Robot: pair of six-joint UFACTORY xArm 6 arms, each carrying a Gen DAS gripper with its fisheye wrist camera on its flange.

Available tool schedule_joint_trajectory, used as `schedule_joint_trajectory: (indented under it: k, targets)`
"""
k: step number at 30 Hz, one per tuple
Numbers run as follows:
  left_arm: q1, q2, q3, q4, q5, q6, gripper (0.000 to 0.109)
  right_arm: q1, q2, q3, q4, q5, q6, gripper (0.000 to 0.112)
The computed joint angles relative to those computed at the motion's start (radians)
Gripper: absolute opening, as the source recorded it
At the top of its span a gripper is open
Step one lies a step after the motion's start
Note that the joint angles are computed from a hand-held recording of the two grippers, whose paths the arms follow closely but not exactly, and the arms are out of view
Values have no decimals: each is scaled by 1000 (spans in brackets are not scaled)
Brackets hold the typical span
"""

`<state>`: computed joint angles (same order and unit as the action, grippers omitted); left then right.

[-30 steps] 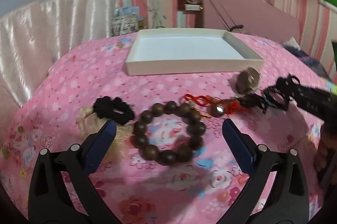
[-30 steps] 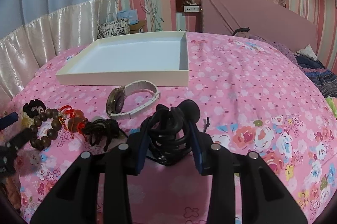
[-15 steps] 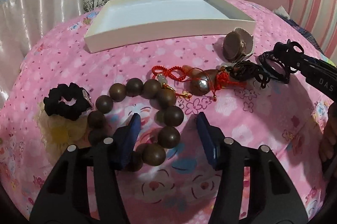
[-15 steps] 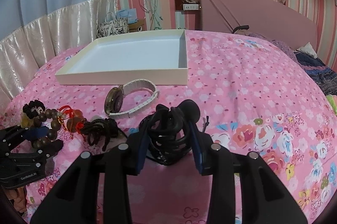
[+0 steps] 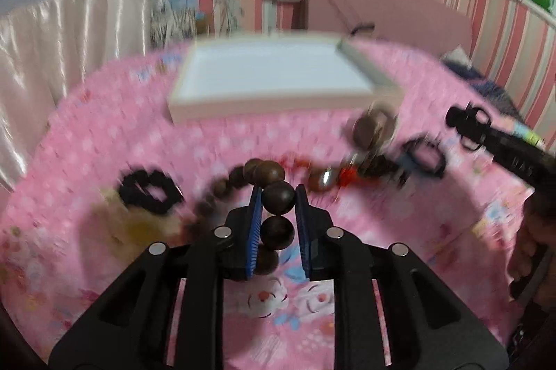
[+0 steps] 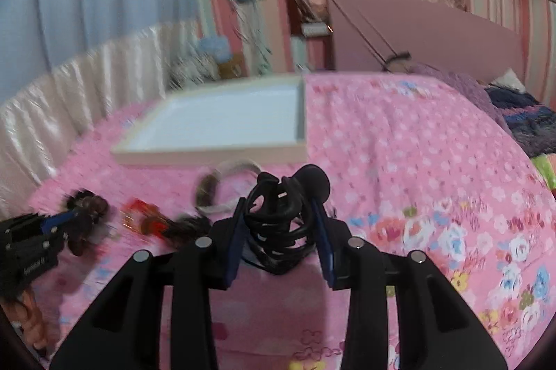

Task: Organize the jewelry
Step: 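Grasp the wooden bead bracelet with the left gripper while the right gripper lifts the claw clip, then carry the bead bracelet and claw clip over the white tray with both grippers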

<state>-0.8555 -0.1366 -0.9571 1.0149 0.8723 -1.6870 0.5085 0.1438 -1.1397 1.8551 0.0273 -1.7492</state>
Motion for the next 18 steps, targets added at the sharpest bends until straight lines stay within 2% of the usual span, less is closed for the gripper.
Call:
schedule_joint_trajectory:
  k: [2, 7, 9, 12, 16, 18]
  targets:
    - [-6, -37, -11, 29, 20, 12, 17, -16, -45, 15, 21, 40, -22, 37]
    - [34, -58, -61, 93, 2, 59, 17, -33, -80, -19, 37, 107, -62, 37]
    - [52, -37, -99, 134, -7, 50, 17, -25, -39, -73, 37, 104, -84, 37]
    - [88, -19, -129, 187, -31, 41, 17, -17, 20, -142, -17, 110, -29, 37]
    - [183, 34, -176, 200, -106, 11, 17, 14, 136, -283, -65, 84, 1, 37]
    - [245, 59, -190, 207, -160, -48, 17, 28, 204, -354, -147, 67, 80, 37]
